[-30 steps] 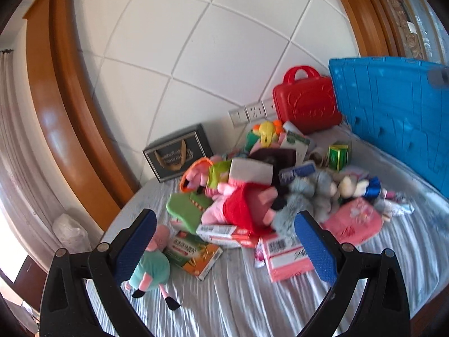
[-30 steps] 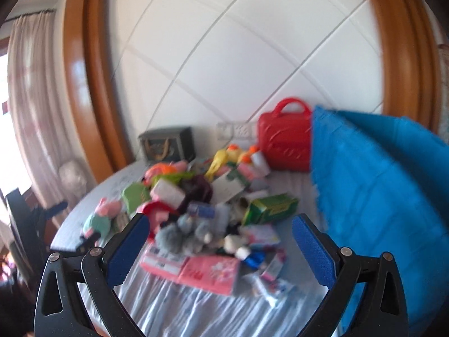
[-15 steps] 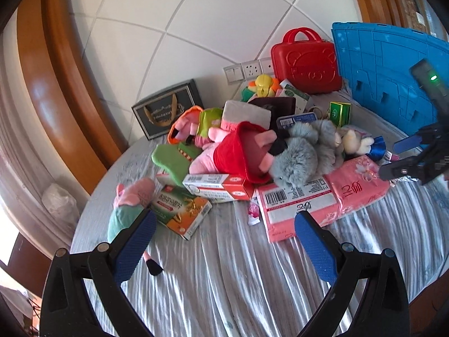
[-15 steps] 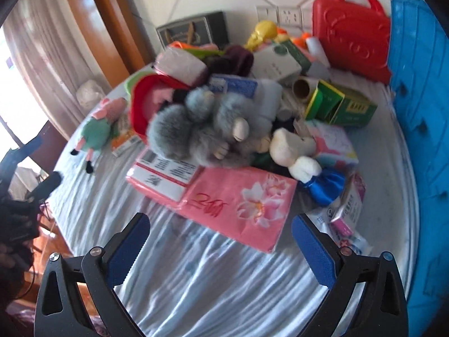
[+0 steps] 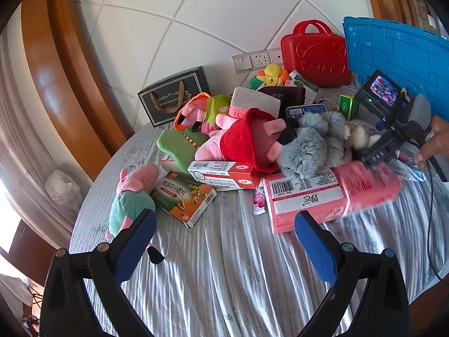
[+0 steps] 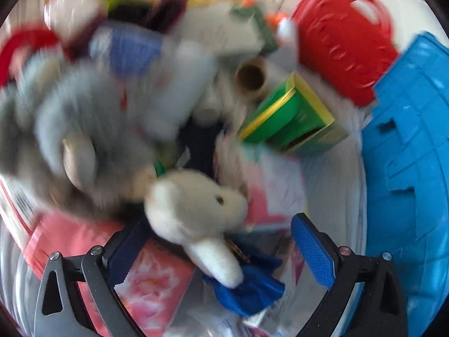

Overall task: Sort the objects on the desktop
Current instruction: 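Grasp the pink tissue pack with the right tool, then lift the pink tissue pack with the right tool while the left tool grasps the white-red tissue pack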

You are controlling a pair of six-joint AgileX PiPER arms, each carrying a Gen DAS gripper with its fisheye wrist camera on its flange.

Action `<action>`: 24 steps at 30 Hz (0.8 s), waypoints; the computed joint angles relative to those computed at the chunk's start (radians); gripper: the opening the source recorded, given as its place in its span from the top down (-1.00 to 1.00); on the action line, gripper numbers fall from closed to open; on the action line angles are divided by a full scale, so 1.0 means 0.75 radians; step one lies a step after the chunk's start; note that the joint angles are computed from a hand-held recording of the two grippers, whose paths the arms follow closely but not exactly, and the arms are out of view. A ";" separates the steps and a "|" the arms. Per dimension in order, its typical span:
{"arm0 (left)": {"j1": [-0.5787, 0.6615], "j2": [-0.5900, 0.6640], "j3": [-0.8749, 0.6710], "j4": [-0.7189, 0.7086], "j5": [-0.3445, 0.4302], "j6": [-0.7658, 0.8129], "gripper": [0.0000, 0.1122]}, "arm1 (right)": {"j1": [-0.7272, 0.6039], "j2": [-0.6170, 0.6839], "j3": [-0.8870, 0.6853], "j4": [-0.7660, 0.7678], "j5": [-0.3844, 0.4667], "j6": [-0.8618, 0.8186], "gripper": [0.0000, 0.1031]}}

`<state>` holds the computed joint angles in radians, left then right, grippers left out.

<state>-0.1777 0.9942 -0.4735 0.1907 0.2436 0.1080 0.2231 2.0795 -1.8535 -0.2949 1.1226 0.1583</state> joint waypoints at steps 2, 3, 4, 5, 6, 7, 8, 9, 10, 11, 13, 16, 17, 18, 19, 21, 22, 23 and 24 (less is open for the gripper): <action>0.017 0.023 -0.012 -0.100 -0.014 0.097 -0.79 | 0.025 -0.121 0.158 0.036 -0.028 -0.054 -0.96; 0.019 0.033 -0.015 -0.113 -0.028 0.108 -0.79 | 0.039 -0.188 0.247 0.033 -0.071 -0.056 -0.96; 0.021 0.046 -0.020 -0.143 -0.037 0.136 -0.79 | 0.056 -0.254 0.331 0.003 -0.115 -0.028 -0.96; 0.025 0.060 -0.027 -0.177 -0.044 0.174 -0.79 | 0.049 -0.326 0.399 0.016 -0.154 -0.032 -0.96; 0.025 0.072 -0.032 -0.186 -0.051 0.187 -0.79 | 0.030 -0.417 0.483 0.082 -0.221 -0.080 -0.96; 0.029 0.080 -0.039 -0.226 -0.058 0.230 -0.79 | -0.002 -0.484 0.541 0.202 -0.275 -0.180 -0.96; 0.038 0.086 -0.044 -0.302 -0.063 0.306 -0.79 | -0.004 -0.561 0.613 0.335 -0.312 -0.300 -0.99; 0.048 0.093 -0.051 -0.388 -0.061 0.392 -0.79 | -0.010 -0.587 0.634 0.456 -0.297 -0.434 -0.99; 0.059 0.101 -0.056 -0.472 -0.056 0.475 -0.79 | 0.000 -0.601 0.650 0.524 -0.282 -0.538 -0.99; 0.069 0.107 -0.061 -0.533 -0.051 0.534 -0.79 | 0.036 -0.612 0.677 0.538 -0.284 -0.621 -0.99; 0.074 0.107 -0.060 -0.544 -0.046 0.542 -0.79 | 0.138 -0.585 0.706 0.439 -0.301 -0.700 -0.99; 0.077 0.093 -0.041 -0.521 -0.043 0.529 -0.79 | 0.120 -0.469 0.647 0.480 -0.262 -0.791 -0.99; 0.080 0.087 -0.034 -0.521 -0.033 0.536 -0.79 | 0.102 -0.413 0.604 0.496 -0.235 -0.813 -0.99; 0.082 0.080 -0.024 -0.512 -0.032 0.535 -0.79 | 0.079 -0.350 0.542 0.540 -0.174 -0.843 -0.99; 0.076 0.071 -0.012 -0.470 -0.034 0.499 -0.79 | 0.076 -0.313 0.503 0.544 -0.137 -0.841 -0.99; 0.085 0.076 -0.002 -0.537 -0.016 0.572 -0.79 | 0.087 -0.290 0.478 0.550 -0.125 -0.834 -0.90; 0.082 0.086 0.000 -0.571 -0.008 0.593 -0.79 | 0.091 -0.289 0.473 0.552 -0.117 -0.805 -0.79; 0.072 0.098 0.006 -0.625 -0.012 0.631 -0.79 | 0.095 -0.308 0.491 0.544 -0.124 -0.761 -0.78; 0.057 0.114 0.010 -0.702 -0.018 0.697 -0.79 | 0.099 -0.335 0.522 0.533 -0.143 -0.734 -0.77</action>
<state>-0.1349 1.0797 -0.4657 -0.3356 0.2303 0.6306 0.2970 1.8283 -1.4618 0.1047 1.0154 -0.3925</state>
